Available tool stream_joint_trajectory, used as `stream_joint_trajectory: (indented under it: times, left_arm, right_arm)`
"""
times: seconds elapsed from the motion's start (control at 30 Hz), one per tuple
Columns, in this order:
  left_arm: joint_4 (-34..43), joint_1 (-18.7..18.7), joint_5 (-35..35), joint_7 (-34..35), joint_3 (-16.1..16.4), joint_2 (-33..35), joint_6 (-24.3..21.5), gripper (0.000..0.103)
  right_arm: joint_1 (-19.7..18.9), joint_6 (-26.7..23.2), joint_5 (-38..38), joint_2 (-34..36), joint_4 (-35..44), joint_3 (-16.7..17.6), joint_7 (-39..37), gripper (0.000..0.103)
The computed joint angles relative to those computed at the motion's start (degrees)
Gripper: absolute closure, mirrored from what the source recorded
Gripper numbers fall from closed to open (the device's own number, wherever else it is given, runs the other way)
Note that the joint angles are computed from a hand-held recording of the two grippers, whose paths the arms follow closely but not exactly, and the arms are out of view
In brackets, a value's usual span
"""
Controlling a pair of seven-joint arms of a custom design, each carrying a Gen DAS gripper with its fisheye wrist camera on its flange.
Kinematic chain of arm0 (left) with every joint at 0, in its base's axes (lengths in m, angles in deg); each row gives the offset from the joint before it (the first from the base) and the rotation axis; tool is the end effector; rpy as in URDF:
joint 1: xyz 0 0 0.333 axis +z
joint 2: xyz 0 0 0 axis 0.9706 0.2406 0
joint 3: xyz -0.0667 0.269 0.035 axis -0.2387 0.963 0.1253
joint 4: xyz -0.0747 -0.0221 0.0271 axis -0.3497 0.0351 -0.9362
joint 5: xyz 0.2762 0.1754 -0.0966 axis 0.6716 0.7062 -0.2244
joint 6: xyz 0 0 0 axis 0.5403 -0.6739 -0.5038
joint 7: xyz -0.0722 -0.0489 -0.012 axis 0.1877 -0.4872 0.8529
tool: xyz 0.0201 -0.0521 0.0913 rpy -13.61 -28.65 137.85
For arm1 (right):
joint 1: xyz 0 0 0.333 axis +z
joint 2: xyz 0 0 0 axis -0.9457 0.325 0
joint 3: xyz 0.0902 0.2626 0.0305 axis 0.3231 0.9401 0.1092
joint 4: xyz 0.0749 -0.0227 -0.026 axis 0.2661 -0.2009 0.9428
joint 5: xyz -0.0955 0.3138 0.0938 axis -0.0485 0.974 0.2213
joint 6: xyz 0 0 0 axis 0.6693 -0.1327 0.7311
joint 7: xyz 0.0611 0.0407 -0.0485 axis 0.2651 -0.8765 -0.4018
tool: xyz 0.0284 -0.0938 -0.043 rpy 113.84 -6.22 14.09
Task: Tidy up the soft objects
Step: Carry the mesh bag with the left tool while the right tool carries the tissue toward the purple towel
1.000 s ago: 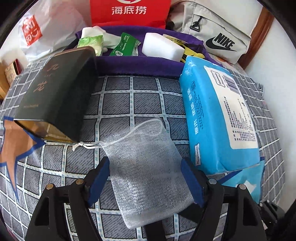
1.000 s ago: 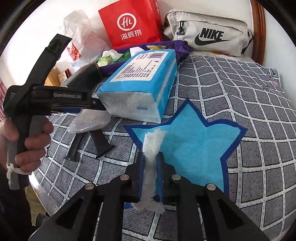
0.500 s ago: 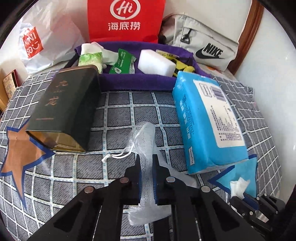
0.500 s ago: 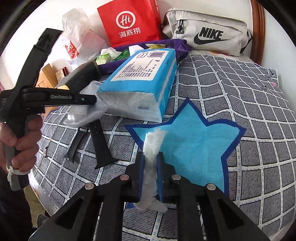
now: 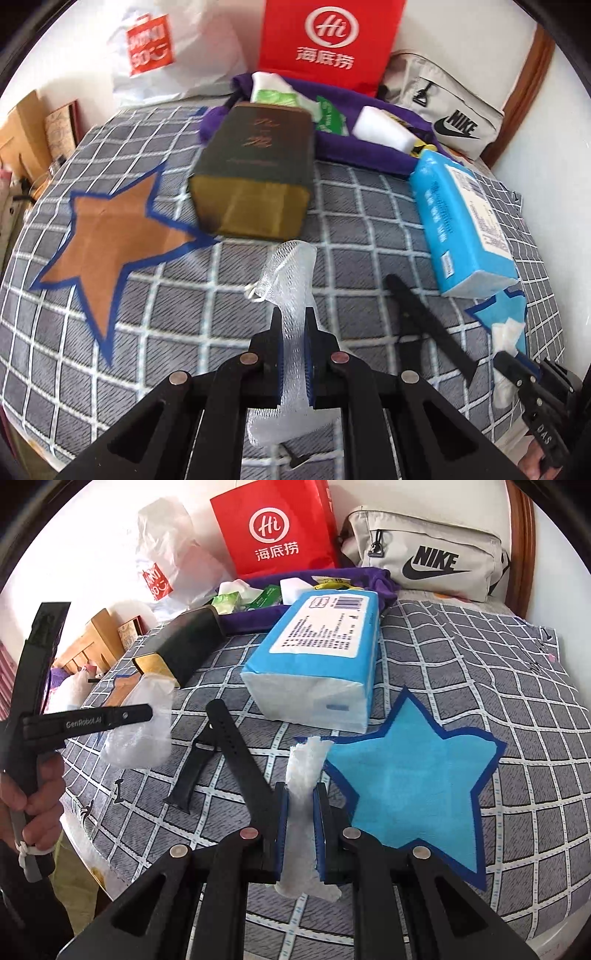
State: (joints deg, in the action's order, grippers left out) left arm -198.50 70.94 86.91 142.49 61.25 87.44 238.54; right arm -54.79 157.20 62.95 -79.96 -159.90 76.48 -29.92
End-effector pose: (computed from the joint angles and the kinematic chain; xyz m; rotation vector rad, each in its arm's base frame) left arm 0.4803 -0.1401 0.3433 -2.0427 1.9165 -0.6556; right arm 0.4427 0.0892 0.3103 -1.8946 1.6013 -0.2910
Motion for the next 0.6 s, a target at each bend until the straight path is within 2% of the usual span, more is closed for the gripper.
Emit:
stream_joint_trajectory:
  times: [0.07, 0.17, 0.23, 0.47, 0.6]
  left_arm:
    - [-2.48, 1.57, -5.45, 4.08, -1.09, -1.29, 1.44, 0.094]
    - [-5.22, 2.09, -9.35, 6.81, -0.77, -3.06, 2.98, 0.094]
    - [-6.69, 2.11, -15.02, 11.24, -0.76, -4.18, 3.93, 0.094]
    - [-7.67, -1.66, -32.89, 26.22, 2.41, -6.84, 3.91, 0.094]
    - [-7.23, -3.32, -38.51, 31.33, 3.96, -8.0, 3.59, 0.094]
  right_arm:
    - [0.18, -0.04, -0.71, 0.02, 0.08, 0.17, 1.2, 0.091]
    - [0.19, -0.53, -1.75, -0.09, 0.31, 0.23, 3.11, 0.091]
    - [0.28, -0.39, -2.68, -0.23, 0.5, 0.31, 4.66, 0.091]
    - [1.02, 1.18, -8.72, -1.51, 0.71, 0.8, 11.28, 0.092]
    - [1.29, 1.71, -13.24, -2.51, 0.5, 0.71, 15.48, 0.092]
